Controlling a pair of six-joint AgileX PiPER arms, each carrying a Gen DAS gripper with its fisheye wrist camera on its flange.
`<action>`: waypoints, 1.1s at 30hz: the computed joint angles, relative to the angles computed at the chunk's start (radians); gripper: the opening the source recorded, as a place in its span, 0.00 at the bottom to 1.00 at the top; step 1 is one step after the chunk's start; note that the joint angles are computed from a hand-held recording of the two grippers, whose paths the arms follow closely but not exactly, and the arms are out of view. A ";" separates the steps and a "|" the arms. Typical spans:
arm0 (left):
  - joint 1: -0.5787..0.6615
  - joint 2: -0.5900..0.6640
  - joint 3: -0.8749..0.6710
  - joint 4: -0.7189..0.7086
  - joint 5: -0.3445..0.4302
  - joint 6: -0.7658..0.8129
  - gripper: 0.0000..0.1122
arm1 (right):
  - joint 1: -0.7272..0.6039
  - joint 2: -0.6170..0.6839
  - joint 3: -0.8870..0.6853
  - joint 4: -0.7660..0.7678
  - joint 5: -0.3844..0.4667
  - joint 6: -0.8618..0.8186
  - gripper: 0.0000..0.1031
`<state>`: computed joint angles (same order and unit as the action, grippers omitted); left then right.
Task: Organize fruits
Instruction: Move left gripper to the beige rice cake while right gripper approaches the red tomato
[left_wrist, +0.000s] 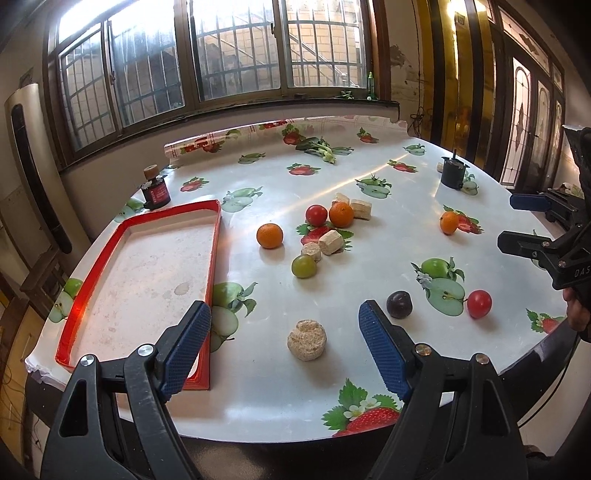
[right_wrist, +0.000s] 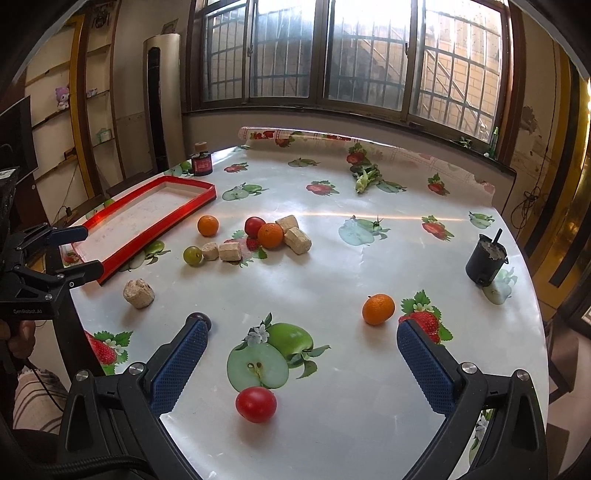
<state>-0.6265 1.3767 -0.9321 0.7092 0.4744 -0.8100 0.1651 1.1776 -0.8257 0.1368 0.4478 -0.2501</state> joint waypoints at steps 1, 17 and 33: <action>0.000 0.001 0.001 0.000 0.000 0.001 0.74 | 0.007 -0.001 0.002 -0.019 -0.003 0.021 1.00; 0.022 -0.009 0.031 -0.060 -0.019 0.052 0.74 | 0.017 -0.012 0.022 -0.035 -0.008 0.047 1.00; 0.083 0.104 -0.013 -0.331 -0.031 0.293 0.74 | 0.024 0.042 0.045 0.094 0.002 -0.057 0.99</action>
<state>-0.5438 1.4804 -0.9453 0.3783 0.4429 -0.5168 0.1893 1.2200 -0.7807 0.2306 0.4499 -0.3069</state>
